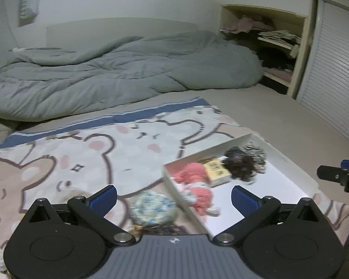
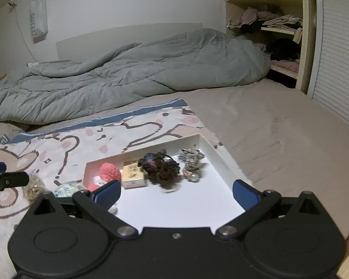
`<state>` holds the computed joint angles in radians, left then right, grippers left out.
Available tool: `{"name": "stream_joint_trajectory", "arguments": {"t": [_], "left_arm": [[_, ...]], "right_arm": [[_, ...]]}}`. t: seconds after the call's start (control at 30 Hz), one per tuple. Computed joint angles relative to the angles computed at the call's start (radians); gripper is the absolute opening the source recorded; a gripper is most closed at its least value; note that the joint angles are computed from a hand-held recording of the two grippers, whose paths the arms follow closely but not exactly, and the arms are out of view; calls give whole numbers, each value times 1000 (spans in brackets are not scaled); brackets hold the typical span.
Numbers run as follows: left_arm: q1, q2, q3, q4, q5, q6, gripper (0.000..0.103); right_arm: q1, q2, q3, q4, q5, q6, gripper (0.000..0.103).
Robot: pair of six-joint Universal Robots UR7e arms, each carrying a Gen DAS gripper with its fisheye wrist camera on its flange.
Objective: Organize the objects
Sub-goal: 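Move the left tool to the white lace roll while the right tool moves to the dark claw clip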
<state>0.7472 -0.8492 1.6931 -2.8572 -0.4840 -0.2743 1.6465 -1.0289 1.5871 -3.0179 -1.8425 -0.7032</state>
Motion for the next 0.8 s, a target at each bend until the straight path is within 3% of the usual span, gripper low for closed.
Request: {"name": "stream_joint_trajectory", "arguments": {"t": [0.43,0.67,0.8], "left_arm": [[-11,-179,166,109,159,-202,103],[-17,-299,236,330,213,-407,103],[-15,-374,267,520,243,-576,103]], "right_arm": [[49,51,1,46,54,-11,103],[93,85,-3,95,44,-49,103],[119,107,-15,129,32,-51,103]]}}
